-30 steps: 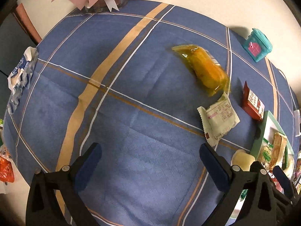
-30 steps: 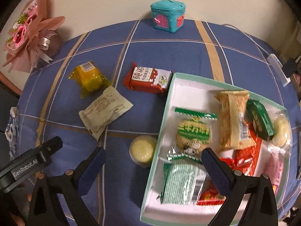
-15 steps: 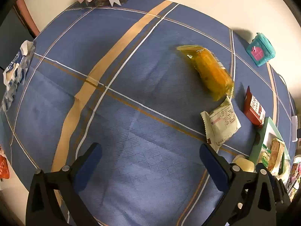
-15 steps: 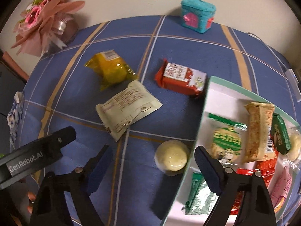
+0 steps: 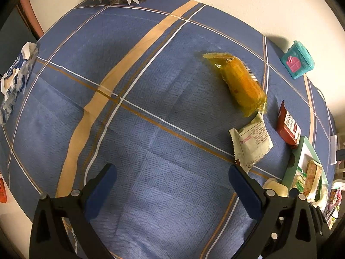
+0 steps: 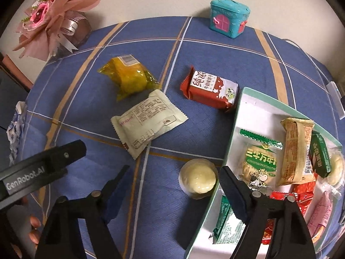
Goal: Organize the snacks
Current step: 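Move both tools away from the tray toward the remaining snacks on the cloth, then lower the right tool around the round cream cake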
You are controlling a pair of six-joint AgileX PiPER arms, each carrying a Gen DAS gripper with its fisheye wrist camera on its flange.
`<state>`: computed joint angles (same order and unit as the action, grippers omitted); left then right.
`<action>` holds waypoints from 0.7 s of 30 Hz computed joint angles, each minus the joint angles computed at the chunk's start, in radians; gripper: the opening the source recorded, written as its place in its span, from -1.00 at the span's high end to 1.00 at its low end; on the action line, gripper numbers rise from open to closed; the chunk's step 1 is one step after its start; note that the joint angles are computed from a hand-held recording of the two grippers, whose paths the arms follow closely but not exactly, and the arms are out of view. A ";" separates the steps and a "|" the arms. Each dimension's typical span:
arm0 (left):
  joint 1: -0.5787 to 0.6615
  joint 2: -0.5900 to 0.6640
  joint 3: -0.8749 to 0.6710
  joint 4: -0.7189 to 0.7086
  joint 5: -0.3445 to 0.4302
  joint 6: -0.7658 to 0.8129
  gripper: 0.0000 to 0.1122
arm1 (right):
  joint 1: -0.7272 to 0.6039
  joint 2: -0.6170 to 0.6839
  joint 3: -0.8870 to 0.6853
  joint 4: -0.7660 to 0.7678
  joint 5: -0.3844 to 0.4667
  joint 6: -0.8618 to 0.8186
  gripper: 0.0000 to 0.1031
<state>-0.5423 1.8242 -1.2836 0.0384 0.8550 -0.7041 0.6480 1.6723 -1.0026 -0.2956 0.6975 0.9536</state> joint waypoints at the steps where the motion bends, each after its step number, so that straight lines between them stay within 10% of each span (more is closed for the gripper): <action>1: 0.001 -0.002 0.003 -0.002 -0.002 0.002 -0.83 | 0.003 0.006 -0.004 0.003 0.001 -0.002 -0.62; 21: 0.021 0.007 0.005 -0.019 0.003 0.027 -0.83 | 0.022 0.090 -0.047 0.026 0.004 -0.019 -0.28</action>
<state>-0.5216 1.8307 -1.2783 0.0189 0.8582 -0.6768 0.6702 1.7627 -1.0498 -0.2694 0.7017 0.9345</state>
